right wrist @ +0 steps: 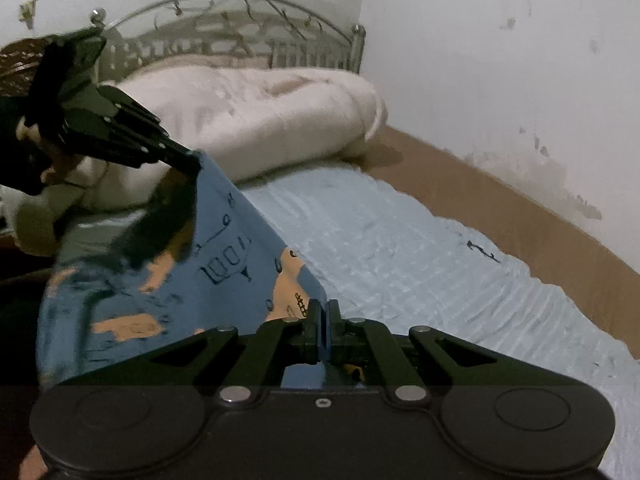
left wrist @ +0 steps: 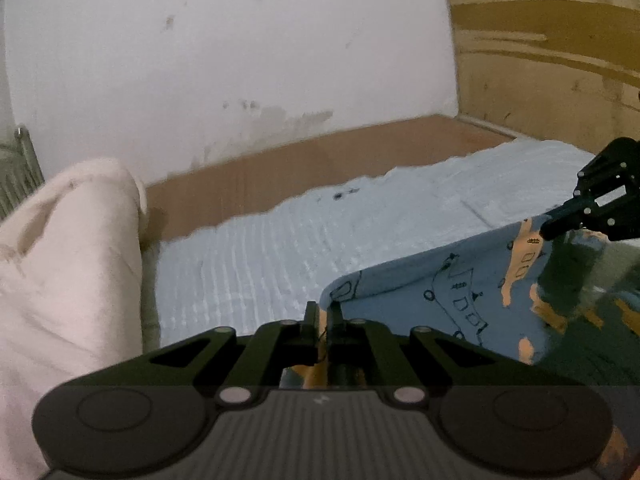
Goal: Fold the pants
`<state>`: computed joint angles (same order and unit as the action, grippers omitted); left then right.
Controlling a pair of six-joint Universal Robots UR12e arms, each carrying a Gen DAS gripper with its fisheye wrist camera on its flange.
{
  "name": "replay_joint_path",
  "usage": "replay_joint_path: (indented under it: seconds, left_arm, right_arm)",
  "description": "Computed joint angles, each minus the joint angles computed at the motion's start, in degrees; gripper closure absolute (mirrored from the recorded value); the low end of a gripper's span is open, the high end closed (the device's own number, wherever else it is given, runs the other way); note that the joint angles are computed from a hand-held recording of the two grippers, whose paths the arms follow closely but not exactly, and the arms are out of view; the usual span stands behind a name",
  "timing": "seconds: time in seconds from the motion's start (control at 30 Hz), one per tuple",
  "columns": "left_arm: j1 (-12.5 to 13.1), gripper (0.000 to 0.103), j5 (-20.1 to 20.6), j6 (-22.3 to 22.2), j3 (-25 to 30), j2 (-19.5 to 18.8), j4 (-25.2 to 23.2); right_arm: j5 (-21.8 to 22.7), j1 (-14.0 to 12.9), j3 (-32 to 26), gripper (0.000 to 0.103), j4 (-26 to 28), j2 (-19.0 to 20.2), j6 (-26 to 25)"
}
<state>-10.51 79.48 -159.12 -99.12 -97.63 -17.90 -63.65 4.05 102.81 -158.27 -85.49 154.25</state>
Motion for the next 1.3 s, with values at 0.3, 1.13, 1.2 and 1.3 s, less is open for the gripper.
replay_joint_path:
  seconds: [0.3,1.13,1.2,1.3]
  left_arm:
    - [-1.7,0.100,1.2,-5.8,-10.9,7.7,7.5]
    - [-2.2,0.099,4.2,-15.8,-25.8,12.9,14.0]
    - [-2.2,0.099,4.3,-16.3,-26.1,13.1,14.7]
    - [-2.8,0.099,5.5,-16.4,-26.1,13.1,15.2]
  right_arm:
    - [5.5,-0.6,10.1,0.103,-1.9,-9.5,0.2]
    - [-0.5,3.0,23.5,0.103,-8.3,-15.9,1.8]
    - [-0.6,3.1,23.4,0.103,-8.6,-15.6,1.9]
    - [-0.8,3.1,23.5,0.100,-9.7,-15.3,1.4]
